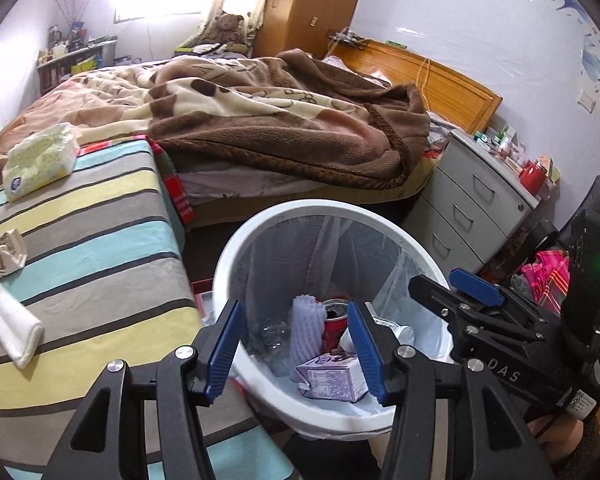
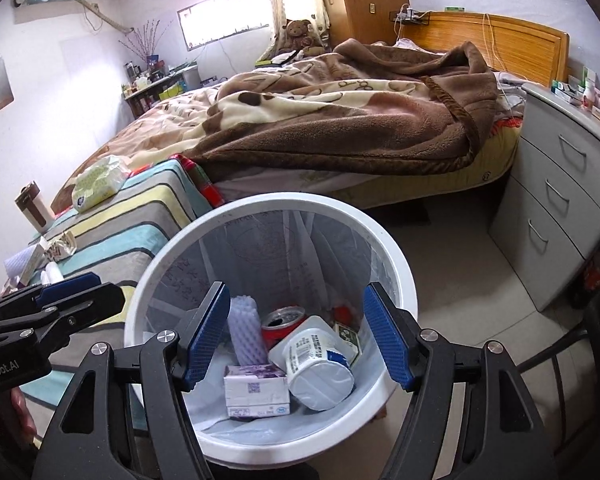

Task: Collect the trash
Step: 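Open both grippers over the bin to drop the carton and cup, then move the left gripper to the beige cloth bag while the right approaches the white towel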

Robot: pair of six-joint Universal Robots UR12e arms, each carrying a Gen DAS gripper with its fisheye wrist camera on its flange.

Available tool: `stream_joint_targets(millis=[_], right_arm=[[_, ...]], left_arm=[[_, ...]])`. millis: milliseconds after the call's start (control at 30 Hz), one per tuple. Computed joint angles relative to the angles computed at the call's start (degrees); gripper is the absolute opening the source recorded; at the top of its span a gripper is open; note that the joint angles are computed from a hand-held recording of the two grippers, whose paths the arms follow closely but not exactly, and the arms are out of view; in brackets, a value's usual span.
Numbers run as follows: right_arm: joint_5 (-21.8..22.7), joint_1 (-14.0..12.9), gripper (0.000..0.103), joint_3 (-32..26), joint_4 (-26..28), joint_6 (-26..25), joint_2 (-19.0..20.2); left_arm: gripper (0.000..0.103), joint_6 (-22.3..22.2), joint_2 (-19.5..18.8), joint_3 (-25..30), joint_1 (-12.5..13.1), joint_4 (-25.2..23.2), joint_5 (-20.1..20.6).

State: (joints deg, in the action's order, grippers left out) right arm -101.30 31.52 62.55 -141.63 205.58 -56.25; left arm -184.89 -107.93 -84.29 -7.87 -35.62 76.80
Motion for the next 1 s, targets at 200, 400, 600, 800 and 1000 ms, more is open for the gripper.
stream_joint_targets(millis=[200,400,600,800,1000], right_arm=[[0.27,0.59,0.071,-0.76,-1.60,-1.17,0.38],[0.94,1.40,0.071,-2.33,-2.91,-2.21,1.38],[2.89,2.18,0.071,-4.35,-3.93,-3.55,2.75],[6.01,3.01,0.072,-7.64,-4.43,-5.03,4.91],[8.65,3.68,0.076,-11.54,-3.22,-6.53,7.28]], left_arm=[[0.054,-0.92,1.68,-1.87,0.88,1.39,0.86],[0.054,-2.10,3.80,-4.41,2.24,3.34,2.37],[0.062,-3.64,6.37,-7.44,4.42,5.48,3.13],[0.063,-5.20,8.43,-10.02,6.74,6.73,4.47],[0.063,-7.08,10.56,-12.97,9.67,8.01,6.16]])
